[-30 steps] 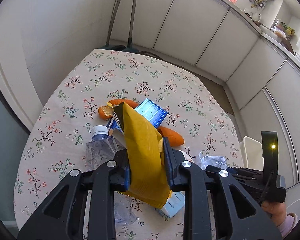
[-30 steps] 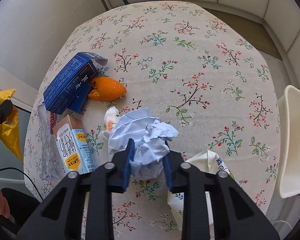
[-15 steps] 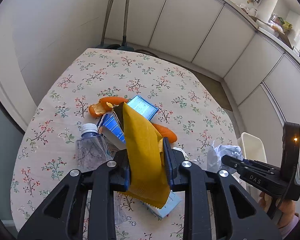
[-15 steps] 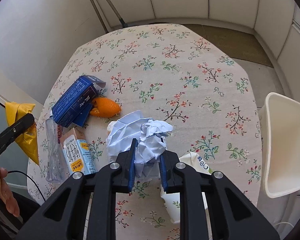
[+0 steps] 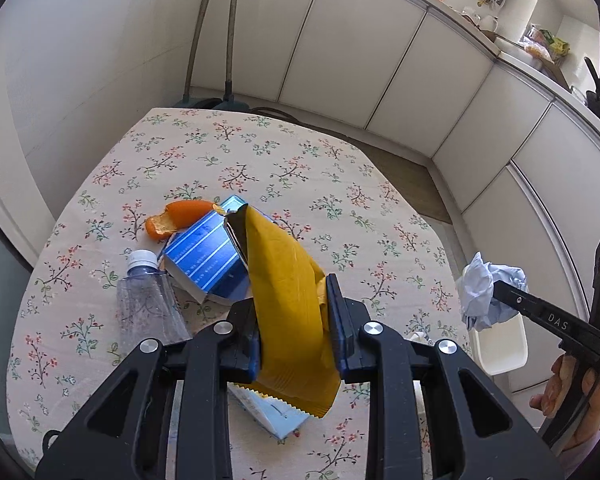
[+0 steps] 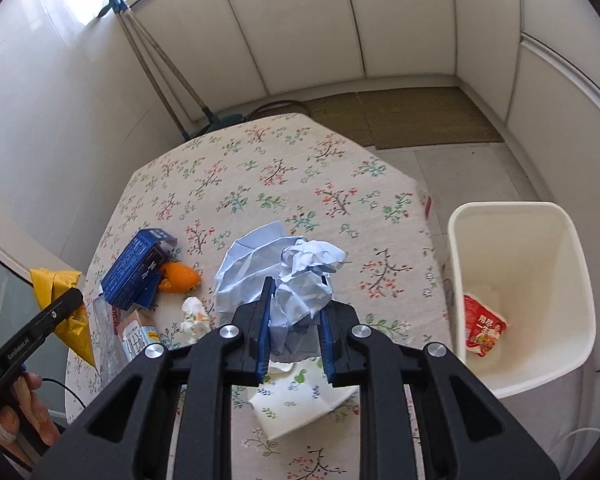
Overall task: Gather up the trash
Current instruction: 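Carry the paper ball to the white bin and open the right gripper, then carry the yellow packet over the white bin and open the left gripper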
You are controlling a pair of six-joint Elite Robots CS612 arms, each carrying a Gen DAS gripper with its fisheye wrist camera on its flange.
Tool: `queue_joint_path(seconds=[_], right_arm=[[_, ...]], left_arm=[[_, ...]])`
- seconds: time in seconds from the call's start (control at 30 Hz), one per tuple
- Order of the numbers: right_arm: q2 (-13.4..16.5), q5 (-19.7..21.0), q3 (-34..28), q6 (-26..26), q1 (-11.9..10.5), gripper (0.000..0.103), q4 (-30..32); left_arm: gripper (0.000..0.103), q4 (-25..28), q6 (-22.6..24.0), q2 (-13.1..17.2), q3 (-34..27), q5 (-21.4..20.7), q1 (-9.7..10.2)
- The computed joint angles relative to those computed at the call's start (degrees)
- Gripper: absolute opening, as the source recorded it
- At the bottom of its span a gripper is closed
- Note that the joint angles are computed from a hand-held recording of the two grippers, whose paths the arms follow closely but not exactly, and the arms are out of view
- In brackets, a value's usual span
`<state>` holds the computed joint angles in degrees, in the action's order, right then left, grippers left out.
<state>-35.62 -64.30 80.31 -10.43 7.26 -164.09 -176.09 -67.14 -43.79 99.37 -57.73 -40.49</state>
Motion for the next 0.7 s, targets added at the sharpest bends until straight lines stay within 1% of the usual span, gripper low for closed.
queue_joint_path(seconds=[0.1, 0.17, 0.3, 0.4, 0.47, 0.57, 0.6, 0.63, 0.67, 0.7], right_arm=[[-0.2, -1.3, 0.5, 1.7, -1.0, 0.02, -2.9], [-0.1, -3.0, 0.9, 3.0, -1.7, 0.02, -5.3], [0.2, -5.4, 0.8, 5.7, -3.3, 0.02, -7.8], [0.7, -8.7, 0.4, 8.0, -4.3, 0.02, -8.5], [1.1, -11.8, -0.2, 9.5, -4.7, 0.022, -8.5], [1.4, -15.0, -0.8, 11.2, -5.4, 0.024, -8.2], [1.4, -15.7, -0.7, 11.6, -5.6, 0.03, -8.3], [1.4, -16.1, -0.7, 12.2, -5.8, 0.04, -8.6], [1.3, -16.5, -0.5, 12.7, -6.1, 0.046, -9.2], [1.2, -17.4, -0.3, 13.1, -6.3, 0.055, -10.0]], left_arm=[[0.026, 0.6, 1.4, 0.9, -1.6, -0.3, -0.4], [0.026, 0.7, 1.9, 1.7, -2.8, -1.2, -0.56], [0.026, 1.4, 3.2, 3.3, -5.6, -2.9, -0.85], [0.026, 2.5, 5.0, 4.6, -8.3, -4.5, -0.98], [0.026, 2.8, 6.1, 5.5, -10.1, -5.3, -1.12], [0.026, 3.4, 8.2, 7.2, -13.6, -6.7, -1.23], [0.026, 3.7, 9.0, 7.8, -14.9, -7.3, -1.25], [0.026, 4.0, 10.1, 8.5, -16.5, -7.8, -1.29], [0.026, 4.4, 11.0, 9.1, -17.7, -8.1, -1.39], [0.026, 4.7, 12.0, 9.7, -19.1, -8.5, -1.45]])
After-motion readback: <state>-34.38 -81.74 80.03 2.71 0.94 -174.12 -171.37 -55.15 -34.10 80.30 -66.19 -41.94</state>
